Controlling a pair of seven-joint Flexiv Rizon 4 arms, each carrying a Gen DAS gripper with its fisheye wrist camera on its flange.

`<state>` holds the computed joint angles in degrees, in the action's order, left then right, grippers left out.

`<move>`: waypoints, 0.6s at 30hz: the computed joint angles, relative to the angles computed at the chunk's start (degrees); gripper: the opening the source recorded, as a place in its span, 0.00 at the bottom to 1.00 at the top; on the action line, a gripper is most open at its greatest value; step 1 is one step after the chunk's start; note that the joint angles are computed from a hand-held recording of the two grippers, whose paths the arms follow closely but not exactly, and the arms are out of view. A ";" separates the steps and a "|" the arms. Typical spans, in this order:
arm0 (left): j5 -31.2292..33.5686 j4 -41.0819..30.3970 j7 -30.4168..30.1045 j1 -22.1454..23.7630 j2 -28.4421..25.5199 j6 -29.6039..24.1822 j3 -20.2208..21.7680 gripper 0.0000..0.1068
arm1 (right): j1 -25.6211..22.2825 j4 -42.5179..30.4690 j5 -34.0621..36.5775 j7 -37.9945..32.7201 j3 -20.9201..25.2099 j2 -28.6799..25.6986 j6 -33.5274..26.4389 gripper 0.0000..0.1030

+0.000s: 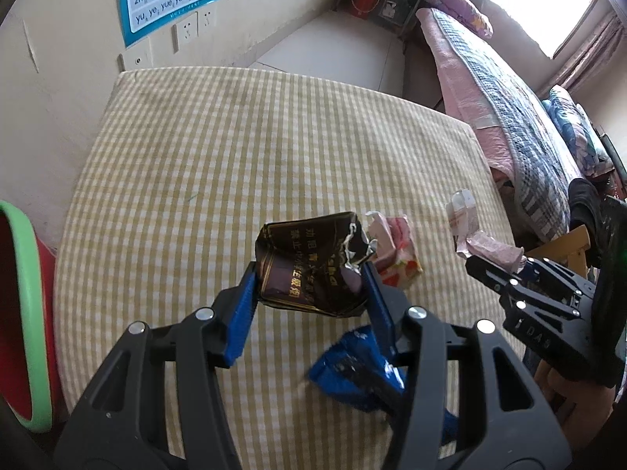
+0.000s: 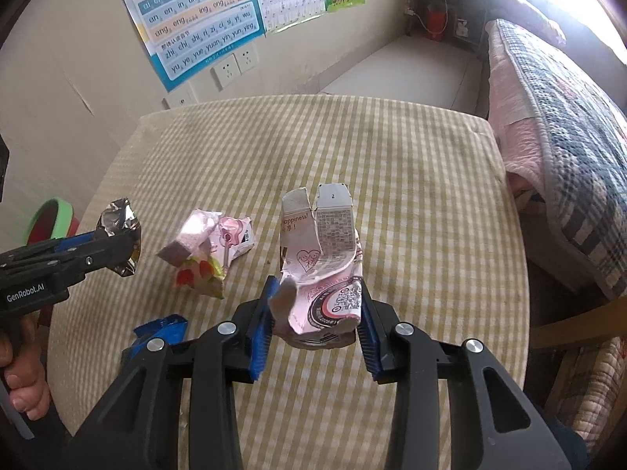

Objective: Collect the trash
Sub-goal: 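Carry the brown wrapper and pink carton over the red bucket with both tools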

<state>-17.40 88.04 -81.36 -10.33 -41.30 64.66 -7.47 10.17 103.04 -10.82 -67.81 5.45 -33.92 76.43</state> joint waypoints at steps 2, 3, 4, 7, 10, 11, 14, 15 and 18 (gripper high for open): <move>-0.05 1.33 -0.01 0.10 1.06 0.79 -0.11 0.47 | 0.57 1.02 -0.16 0.59 -0.48 0.94 0.58 0.36; -0.11 2.07 -0.06 0.16 1.64 1.22 -0.14 0.47 | 0.70 1.55 -0.27 0.74 -0.63 1.35 0.88 0.36; -0.10 2.57 -0.17 0.11 2.04 1.56 -0.11 0.47 | 0.91 2.05 -0.44 0.98 -0.83 1.78 1.15 0.36; -0.46 4.84 -0.33 0.26 3.74 3.04 -0.44 0.47 | 1.53 3.62 -1.15 1.62 -1.38 3.15 2.02 0.36; -0.83 7.03 -0.35 0.46 5.39 4.46 -0.71 0.47 | 2.05 5.22 -1.89 2.24 -1.85 4.61 3.12 0.36; -1.01 7.64 -0.28 0.59 5.86 4.77 -0.85 0.47 | 2.26 5.54 -2.13 2.53 -1.98 5.00 3.39 0.36; -1.21 9.76 0.15 0.78 7.56 6.06 -1.07 0.47 | 2.94 6.91 -2.97 3.41 -2.46 6.39 4.41 0.36; -1.36 10.42 0.36 0.92 8.10 6.45 -1.22 0.47 | 2.98 7.01 -3.22 3.53 -2.47 6.57 4.54 0.36; -1.70 12.06 0.69 1.09 9.52 7.58 -1.37 0.47 | 3.66 7.84 -4.31 4.30 -3.06 7.52 5.17 0.36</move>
